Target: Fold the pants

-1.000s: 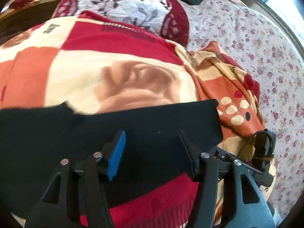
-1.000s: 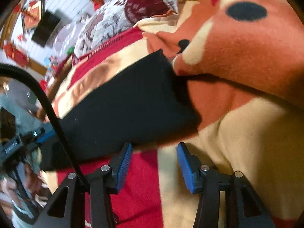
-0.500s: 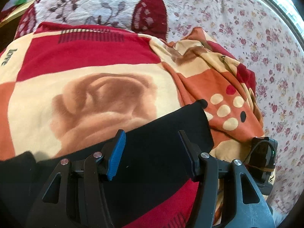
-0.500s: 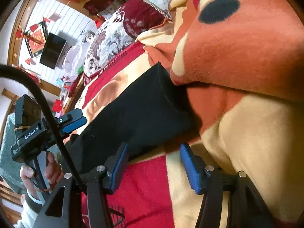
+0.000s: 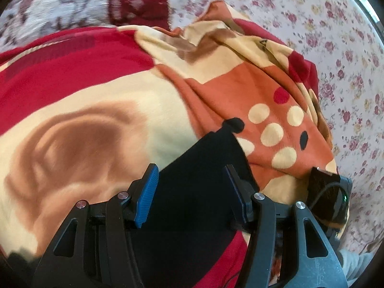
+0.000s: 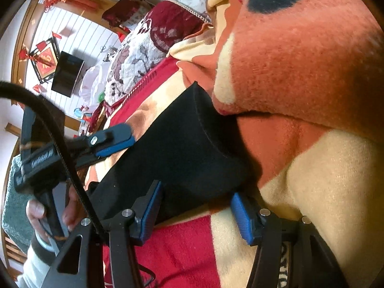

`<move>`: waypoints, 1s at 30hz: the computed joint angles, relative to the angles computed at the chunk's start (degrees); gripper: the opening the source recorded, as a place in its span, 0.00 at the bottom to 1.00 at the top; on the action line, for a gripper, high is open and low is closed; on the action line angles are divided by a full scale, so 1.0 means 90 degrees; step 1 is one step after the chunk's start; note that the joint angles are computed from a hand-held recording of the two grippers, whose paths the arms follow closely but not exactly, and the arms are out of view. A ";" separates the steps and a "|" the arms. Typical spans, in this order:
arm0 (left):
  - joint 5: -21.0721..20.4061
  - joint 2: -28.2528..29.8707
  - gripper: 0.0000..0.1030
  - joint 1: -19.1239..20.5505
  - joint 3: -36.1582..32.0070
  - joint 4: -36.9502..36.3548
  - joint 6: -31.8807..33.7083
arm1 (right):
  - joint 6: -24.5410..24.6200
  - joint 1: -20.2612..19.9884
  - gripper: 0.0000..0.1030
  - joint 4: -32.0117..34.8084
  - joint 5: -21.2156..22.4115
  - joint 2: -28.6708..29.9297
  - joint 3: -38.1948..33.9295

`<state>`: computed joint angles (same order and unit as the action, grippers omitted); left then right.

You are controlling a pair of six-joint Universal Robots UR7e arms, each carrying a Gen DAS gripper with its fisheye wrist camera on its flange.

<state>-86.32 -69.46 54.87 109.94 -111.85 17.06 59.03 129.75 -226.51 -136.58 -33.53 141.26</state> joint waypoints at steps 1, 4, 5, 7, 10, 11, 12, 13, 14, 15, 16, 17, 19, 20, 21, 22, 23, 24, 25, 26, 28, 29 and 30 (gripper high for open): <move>-0.0049 0.0092 0.54 -0.0020 -0.0034 0.0035 0.0039 | -0.0006 0.0006 0.54 -0.0070 -0.0001 0.0030 0.0001; -0.0175 0.0356 0.54 -0.0064 -0.0168 0.0237 0.0247 | -0.0068 -0.0004 0.55 -0.0303 0.0032 0.0107 0.0015; -0.0215 0.0424 0.54 -0.0070 -0.0218 0.0322 0.0362 | -0.0086 -0.0008 0.55 -0.0392 0.0046 0.0138 0.0024; -0.0319 0.0546 0.54 -0.0043 -0.0353 0.0514 0.0589 | -0.0115 -0.0011 0.55 -0.0513 0.0057 0.0171 0.0034; -0.0553 0.0726 0.55 0.0038 -0.0596 0.0838 0.0780 | -0.0114 0.0050 0.55 -0.0646 0.0014 0.0247 0.0061; -0.0612 0.0769 0.57 0.0054 -0.0646 0.0911 0.0837 | -0.0121 0.0055 0.55 -0.0690 0.0003 0.0270 0.0055; -0.0675 0.0799 0.58 0.0066 -0.0679 0.0976 0.0902 | -0.0135 0.0047 0.55 -0.0724 -0.0001 0.0287 0.0049; -0.0718 0.0819 0.58 0.0066 -0.0692 0.1023 0.0971 | -0.0142 0.0051 0.55 -0.0741 -0.0013 0.0304 0.0046; -0.0737 0.0847 0.58 0.0052 -0.0700 0.1071 0.1074 | -0.0143 0.0058 0.55 -0.0747 -0.0023 0.0315 0.0046; -0.0699 0.0874 0.58 0.0024 -0.0688 0.1082 0.1130 | -0.0131 0.0073 0.55 -0.0745 -0.0036 0.0322 0.0053; -0.0658 0.0908 0.58 -0.0003 -0.0674 0.1071 0.1149 | -0.0126 0.0080 0.55 -0.0743 -0.0043 0.0323 0.0057; -0.0623 0.0927 0.58 -0.0016 -0.0652 0.1052 0.1168 | -0.0127 0.0087 0.55 -0.0752 -0.0048 0.0326 0.0063; -0.0580 0.0954 0.58 -0.0050 -0.0573 0.0936 0.1160 | -0.0082 0.0129 0.55 -0.0722 -0.0076 0.0333 0.0062; -0.0547 0.0947 0.58 -0.0075 -0.0513 0.0875 0.1163 | -0.0082 0.0135 0.55 -0.0724 -0.0079 0.0336 0.0062; -0.0522 0.0925 0.58 -0.0094 -0.0462 0.0841 0.1204 | -0.0094 0.0141 0.55 -0.0724 -0.0085 0.0338 0.0056; -0.0467 0.0877 0.57 -0.0148 -0.0354 0.0709 0.1324 | -0.0104 0.0146 0.55 -0.0720 -0.0089 0.0339 0.0050; -0.0391 0.0830 0.47 -0.0195 -0.0261 0.0614 0.1447 | -0.0115 0.0152 0.55 -0.0722 -0.0096 0.0340 0.0043; -0.0208 0.0758 0.35 -0.0280 -0.0106 0.0465 0.1625 | -0.0127 0.0154 0.55 -0.0736 -0.0098 0.0342 0.0036; -0.0100 0.0701 0.30 -0.0334 0.0013 0.0335 0.1731 | -0.0115 0.0166 0.52 -0.0746 -0.0121 0.0341 0.0041; -0.0033 0.0633 0.23 -0.0371 0.0138 0.0212 0.1870 | -0.0091 0.0197 0.46 -0.0733 -0.0199 0.0346 0.0035; -0.0117 0.0603 0.15 -0.0350 0.0164 0.0232 0.1961 | -0.0150 0.0185 0.19 -0.0815 -0.0228 0.0368 0.0040; -0.0152 0.0581 0.14 -0.0338 0.0186 0.0201 0.1975 | -0.0169 0.0183 0.18 -0.0837 -0.0233 0.0385 0.0035; -0.0149 0.0560 0.13 -0.0336 0.0224 0.0131 0.1954 | -0.0209 0.0179 0.15 -0.0880 -0.0226 0.0404 0.0027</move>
<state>-87.66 -64.42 51.85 111.95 -110.67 34.65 57.15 131.36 -234.42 -138.62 -29.89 141.51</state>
